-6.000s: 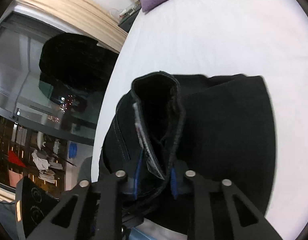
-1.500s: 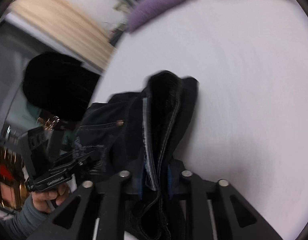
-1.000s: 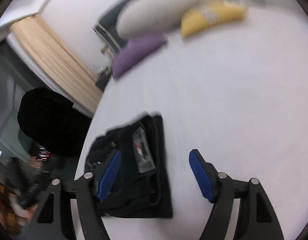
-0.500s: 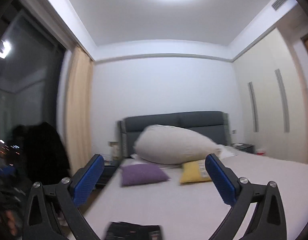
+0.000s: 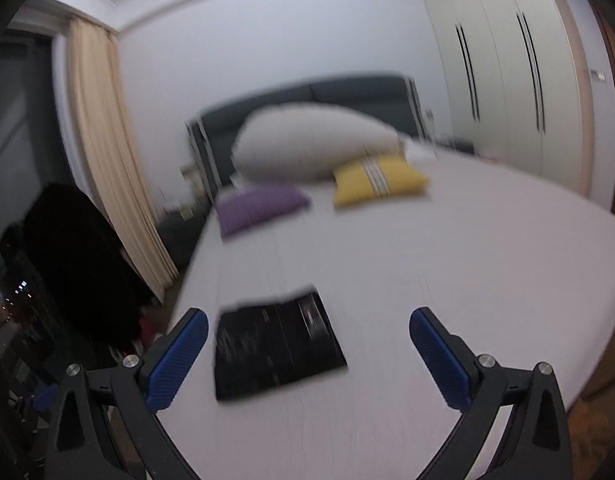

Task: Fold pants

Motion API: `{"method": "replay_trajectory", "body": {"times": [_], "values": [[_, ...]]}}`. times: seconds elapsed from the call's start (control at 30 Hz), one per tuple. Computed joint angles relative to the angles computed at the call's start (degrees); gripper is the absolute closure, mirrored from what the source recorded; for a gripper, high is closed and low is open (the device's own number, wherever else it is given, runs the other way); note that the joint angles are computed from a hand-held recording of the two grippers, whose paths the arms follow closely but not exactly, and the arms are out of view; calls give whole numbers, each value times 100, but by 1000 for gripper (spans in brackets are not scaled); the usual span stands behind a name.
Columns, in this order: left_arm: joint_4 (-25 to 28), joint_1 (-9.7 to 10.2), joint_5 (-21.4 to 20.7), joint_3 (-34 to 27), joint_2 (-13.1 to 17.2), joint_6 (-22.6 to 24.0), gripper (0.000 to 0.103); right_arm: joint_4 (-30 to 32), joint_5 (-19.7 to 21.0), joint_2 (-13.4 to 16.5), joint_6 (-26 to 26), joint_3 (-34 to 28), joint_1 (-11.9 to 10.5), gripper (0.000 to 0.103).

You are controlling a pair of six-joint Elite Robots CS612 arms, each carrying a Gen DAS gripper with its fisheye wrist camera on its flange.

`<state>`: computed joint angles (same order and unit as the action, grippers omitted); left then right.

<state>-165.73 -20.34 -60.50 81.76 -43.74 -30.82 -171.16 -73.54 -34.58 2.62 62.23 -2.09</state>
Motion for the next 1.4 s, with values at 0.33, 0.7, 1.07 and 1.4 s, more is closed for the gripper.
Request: {"method": "replay_trajectory", "body": {"times": [0.33,0.7,1.07,1.4], "values": [[374,82,-437,-336,351,-283,0,123,-356,-8,-862,293,182,0],[579,171,-643,-476,437,-324,0,372,-245,-1,-1208,312,290,0],[685,202,-796,-514,466,-332,0,609,-321,33,-1292,258,327,0],[710,209,-813,-556,513,-324,0,757,-390,32,-1379,269,371,0]]}}
